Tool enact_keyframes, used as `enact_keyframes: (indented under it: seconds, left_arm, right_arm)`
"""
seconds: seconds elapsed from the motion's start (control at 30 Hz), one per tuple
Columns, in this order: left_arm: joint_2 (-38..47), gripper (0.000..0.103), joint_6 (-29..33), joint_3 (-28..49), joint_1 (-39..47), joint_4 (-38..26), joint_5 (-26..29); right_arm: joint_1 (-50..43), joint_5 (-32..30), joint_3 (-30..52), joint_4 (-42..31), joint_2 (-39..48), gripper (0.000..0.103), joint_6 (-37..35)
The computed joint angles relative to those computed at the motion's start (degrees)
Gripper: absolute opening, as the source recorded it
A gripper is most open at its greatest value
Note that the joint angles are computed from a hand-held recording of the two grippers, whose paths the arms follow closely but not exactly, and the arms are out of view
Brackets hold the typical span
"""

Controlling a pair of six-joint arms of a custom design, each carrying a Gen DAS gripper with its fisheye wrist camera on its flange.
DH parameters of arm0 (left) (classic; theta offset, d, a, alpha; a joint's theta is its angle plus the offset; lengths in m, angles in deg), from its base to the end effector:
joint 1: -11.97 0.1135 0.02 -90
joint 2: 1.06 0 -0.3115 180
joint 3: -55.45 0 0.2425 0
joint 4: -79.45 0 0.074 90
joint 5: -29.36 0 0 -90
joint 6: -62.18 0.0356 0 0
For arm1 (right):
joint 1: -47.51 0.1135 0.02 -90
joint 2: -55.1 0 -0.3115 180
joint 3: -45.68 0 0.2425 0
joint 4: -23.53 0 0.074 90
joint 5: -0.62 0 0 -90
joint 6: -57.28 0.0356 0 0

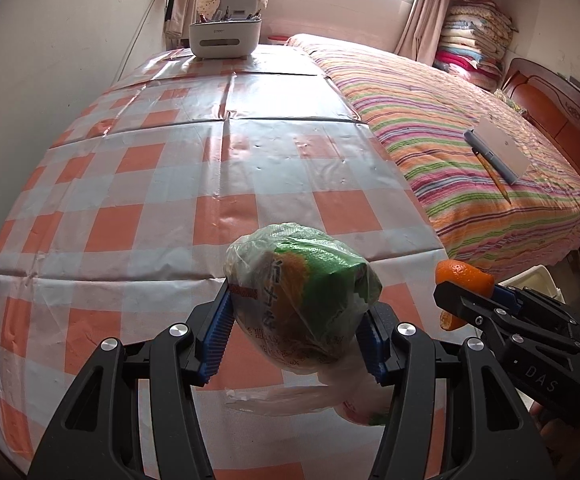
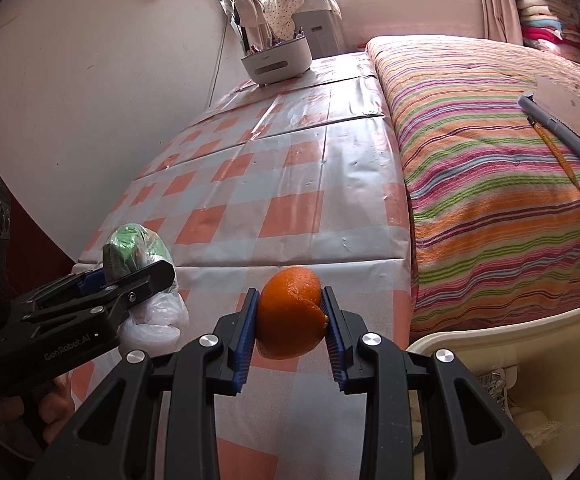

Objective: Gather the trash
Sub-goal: 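Carry the food bag and orange over the cream bin with both tools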

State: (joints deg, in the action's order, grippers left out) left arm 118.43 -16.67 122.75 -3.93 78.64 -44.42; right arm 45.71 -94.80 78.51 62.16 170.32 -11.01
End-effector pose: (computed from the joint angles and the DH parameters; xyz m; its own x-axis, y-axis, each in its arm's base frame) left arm 0.3696 -0.1156 0.1067 -0.6714 0.3843 -0.6336 0.5652 0.8185 -0.1025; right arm 0.2639 -0.0049 0.0792 -0.6559 0.3890 -0.6468 0.2214 0.9184 0.3279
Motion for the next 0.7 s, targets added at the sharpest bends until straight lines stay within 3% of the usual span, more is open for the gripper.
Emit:
enact_keyframes:
  seconds: [0.4,0.7]
  left_arm:
    - [-1.07,0.054,-1.21,-2.65,-6.26,2.15,-1.45]
    - [-1.49,0.054,-2.44,-3.65,-11.67,3.07,-2.55]
  right_arm:
    - [-8.57,-2.16,-10.68,12.66,-0.79,0.031,-1.30]
    - [-19.37,-5.35,-18.32,25.22,3.64,0.031,-3.68]
